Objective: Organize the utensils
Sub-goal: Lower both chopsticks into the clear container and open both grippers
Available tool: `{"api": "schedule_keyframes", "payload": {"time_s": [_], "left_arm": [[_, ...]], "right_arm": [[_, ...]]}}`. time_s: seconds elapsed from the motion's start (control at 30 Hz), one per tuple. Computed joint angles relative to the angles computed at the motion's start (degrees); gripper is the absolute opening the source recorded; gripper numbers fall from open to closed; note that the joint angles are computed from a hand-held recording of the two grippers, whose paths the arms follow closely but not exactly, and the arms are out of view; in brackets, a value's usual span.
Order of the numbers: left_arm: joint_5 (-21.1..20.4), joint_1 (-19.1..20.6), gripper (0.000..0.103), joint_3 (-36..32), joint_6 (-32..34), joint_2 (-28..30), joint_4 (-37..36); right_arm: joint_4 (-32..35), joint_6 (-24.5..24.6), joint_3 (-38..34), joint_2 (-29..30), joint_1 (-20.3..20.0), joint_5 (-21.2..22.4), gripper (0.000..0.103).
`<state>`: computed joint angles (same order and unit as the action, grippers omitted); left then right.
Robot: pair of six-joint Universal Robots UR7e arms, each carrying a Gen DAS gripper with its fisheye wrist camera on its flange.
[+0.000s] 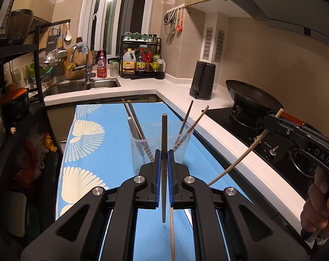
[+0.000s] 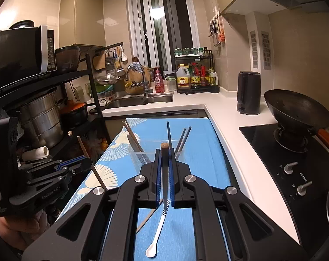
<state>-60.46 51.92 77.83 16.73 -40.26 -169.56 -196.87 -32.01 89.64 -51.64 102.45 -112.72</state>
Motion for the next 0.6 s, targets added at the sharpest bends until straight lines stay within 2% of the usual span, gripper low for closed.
{"api": "schedule_keyframes", "payload": {"time_s": [0.27, 0.43, 0.6], "left_arm": [[-1.60, 0.27, 0.006, -9.35, -0.14, 1.99, 6.30], [-3.58, -0.26, 0.006, -18.85, 1.03, 5.34, 9.13], [-4.18, -0.91, 0.006, -28.20, 3.98, 10.06, 8.63]], "right_arm": [[7.42, -0.43, -6.07, 0.25, 1.40, 2.12, 0.007], [9.98, -1.96, -13.25, 2.24, 3.13, 3.03, 0.006], [11.18, -3.80, -21.57, 6.15, 4.33, 3.29, 0.006]]}}
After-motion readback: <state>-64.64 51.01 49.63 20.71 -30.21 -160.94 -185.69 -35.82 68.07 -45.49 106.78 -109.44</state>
